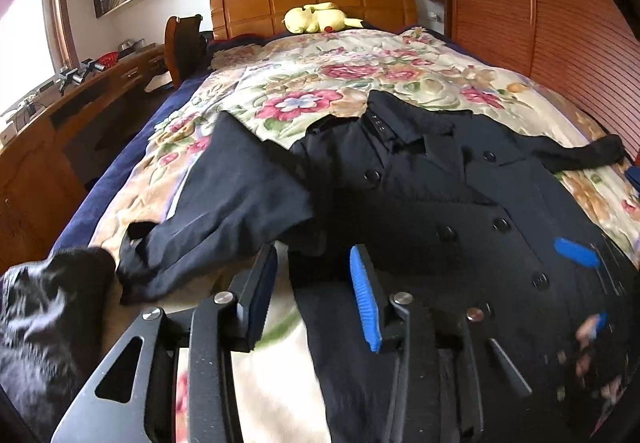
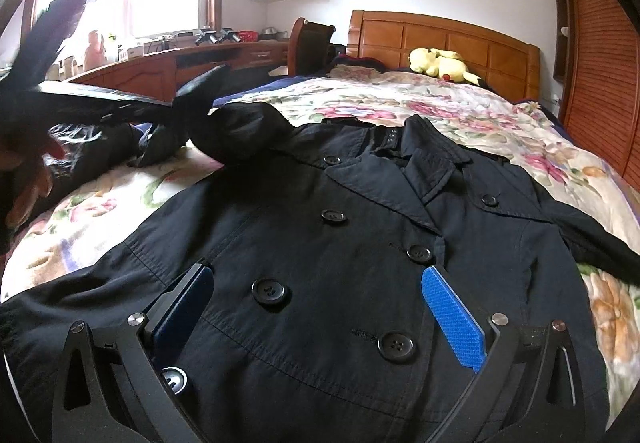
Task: Fold large clothes
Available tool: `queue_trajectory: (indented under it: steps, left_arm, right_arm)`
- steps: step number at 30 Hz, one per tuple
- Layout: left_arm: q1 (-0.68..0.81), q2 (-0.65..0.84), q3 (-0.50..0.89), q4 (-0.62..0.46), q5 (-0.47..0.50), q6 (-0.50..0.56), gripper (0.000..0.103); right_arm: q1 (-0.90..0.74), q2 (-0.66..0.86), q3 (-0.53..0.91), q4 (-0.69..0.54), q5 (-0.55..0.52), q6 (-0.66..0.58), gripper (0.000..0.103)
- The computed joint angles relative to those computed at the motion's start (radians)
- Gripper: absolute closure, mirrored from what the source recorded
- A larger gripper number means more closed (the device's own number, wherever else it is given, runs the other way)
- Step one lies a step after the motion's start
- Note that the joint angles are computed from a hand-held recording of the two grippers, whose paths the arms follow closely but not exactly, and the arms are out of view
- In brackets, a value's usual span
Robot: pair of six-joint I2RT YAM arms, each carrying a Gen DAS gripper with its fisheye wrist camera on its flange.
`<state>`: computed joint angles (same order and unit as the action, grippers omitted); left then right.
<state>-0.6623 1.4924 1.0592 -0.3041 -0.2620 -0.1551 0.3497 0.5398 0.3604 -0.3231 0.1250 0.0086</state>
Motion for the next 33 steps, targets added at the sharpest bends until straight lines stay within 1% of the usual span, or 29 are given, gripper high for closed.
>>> queue_trajectory:
  steps: [1,2,3,4,5,7,13,15,17,19,20,22,23,25,28,30,33]
  left_arm:
    - [0.004,-0.021,-0.023,0.009,0.011,-0.001,0.054]
    - [0.006,-0.054,-0.056,0.018,0.02,-0.005,0.044]
    - [0.011,-0.093,-0.095,0.029,0.029,-0.009,0.04]
    - [0.016,-0.125,-0.128,0.038,0.033,-0.014,0.033]
    - [0.027,-0.159,-0.161,0.045,0.041,-0.02,0.028]
    - [0.051,-0.208,-0.2,0.048,0.055,-0.026,0.024]
    - [0.148,-0.344,-0.274,0.044,0.105,0.003,0.022]
    - [0.181,-0.369,-0.278,0.026,0.136,0.022,0.022]
    - [0.205,-0.394,-0.286,0.017,0.147,0.039,0.022]
    - [0.231,-0.42,-0.297,0.016,0.168,0.05,0.022]
    - [0.239,-0.426,-0.299,0.012,0.178,0.052,0.022]
    - [0.263,-0.438,-0.3,0.002,0.203,0.062,0.022]
    - [0.275,-0.44,-0.298,0.002,0.212,0.065,0.022]
    - [0.302,-0.445,-0.295,-0.006,0.23,0.068,0.022]
    - [0.322,-0.459,-0.292,-0.012,0.252,0.072,0.022]
    - [0.327,-0.477,-0.295,-0.013,0.254,0.077,0.022]
    - [0.343,-0.49,-0.299,-0.018,0.264,0.083,0.022]
  right_arm:
    - [0.003,0.003,0.001,-0.001,0.003,0.002,0.0]
    - [0.004,0.007,0.002,0.0,0.004,0.003,0.0]
    - [0.007,0.012,0.003,0.001,0.008,0.003,0.0]
    - [0.009,0.016,0.005,0.001,0.01,0.004,0.0]
    - [0.011,0.02,0.005,0.002,0.013,0.004,0.0]
    - [0.021,0.025,0.009,-0.004,0.023,0.005,0.0]
    - [0.05,0.068,0.025,-0.007,0.064,0.007,0.0]
    - [0.084,0.07,0.042,-0.026,0.111,0.012,0.0]
    - [0.164,0.073,0.083,-0.068,0.2,0.046,0.0]
    - [0.217,0.081,0.136,-0.106,0.214,0.071,0.0]
    - [0.248,0.103,0.174,-0.123,0.232,0.083,0.0]
    - [0.283,0.159,0.248,-0.143,0.236,0.091,0.0]
    - [0.291,0.193,0.287,-0.151,0.229,0.094,0.0]
    - [0.287,0.272,0.369,-0.164,0.174,0.096,0.0]
    - [0.279,0.407,0.477,-0.137,0.113,0.068,0.001]
    - [0.259,0.525,0.556,-0.122,0.06,0.049,0.003]
    - [0.203,0.681,0.657,-0.118,-0.052,0.04,0.013]
